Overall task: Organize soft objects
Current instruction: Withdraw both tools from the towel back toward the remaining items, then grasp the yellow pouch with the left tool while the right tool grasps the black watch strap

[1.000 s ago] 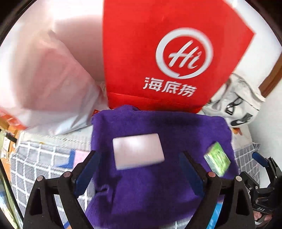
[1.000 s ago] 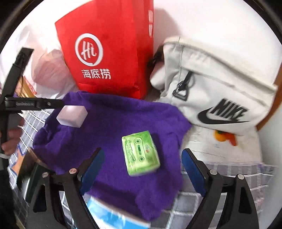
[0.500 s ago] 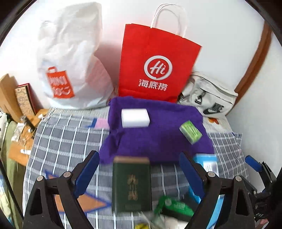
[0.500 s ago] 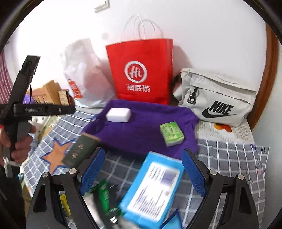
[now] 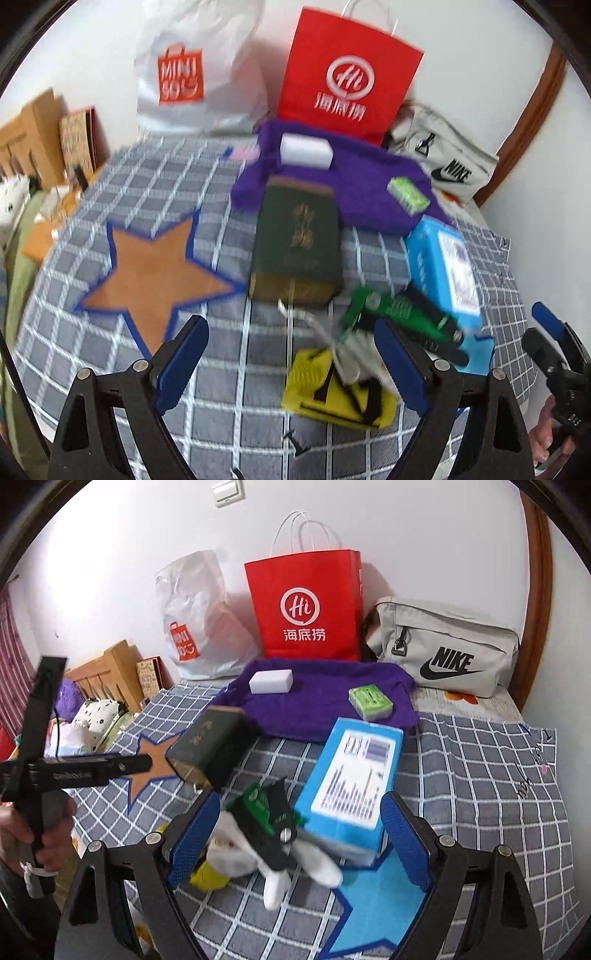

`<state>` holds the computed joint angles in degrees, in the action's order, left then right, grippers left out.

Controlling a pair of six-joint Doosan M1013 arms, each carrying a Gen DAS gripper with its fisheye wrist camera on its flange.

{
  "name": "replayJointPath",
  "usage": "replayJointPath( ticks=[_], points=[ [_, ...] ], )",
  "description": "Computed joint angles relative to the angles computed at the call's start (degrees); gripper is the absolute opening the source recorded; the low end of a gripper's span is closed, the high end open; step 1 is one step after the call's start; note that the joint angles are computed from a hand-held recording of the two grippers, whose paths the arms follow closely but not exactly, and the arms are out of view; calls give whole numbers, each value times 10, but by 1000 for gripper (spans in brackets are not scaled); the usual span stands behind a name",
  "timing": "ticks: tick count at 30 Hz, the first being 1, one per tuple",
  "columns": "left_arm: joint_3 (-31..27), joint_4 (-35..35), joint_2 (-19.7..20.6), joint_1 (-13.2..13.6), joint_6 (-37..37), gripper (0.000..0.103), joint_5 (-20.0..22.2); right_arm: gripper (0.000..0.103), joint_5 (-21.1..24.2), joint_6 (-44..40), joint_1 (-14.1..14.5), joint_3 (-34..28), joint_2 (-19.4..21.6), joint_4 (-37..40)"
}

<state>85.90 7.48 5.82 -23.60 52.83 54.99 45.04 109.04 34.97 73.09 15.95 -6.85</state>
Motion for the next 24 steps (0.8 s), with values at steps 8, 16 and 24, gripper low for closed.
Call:
replayJointPath(
  ticks=[8,16,24],
  points=[
    [29,8,3,-17,17,87,-6,88,-20,8,6,49,-22,-3],
    [41,-8,9,-20,63,67,3,88,-21,11,2,72,-30,-3],
    [49,-17,9,-19,87,26,-19,86,-17,10,-2,65,-18,3]
  ],
)
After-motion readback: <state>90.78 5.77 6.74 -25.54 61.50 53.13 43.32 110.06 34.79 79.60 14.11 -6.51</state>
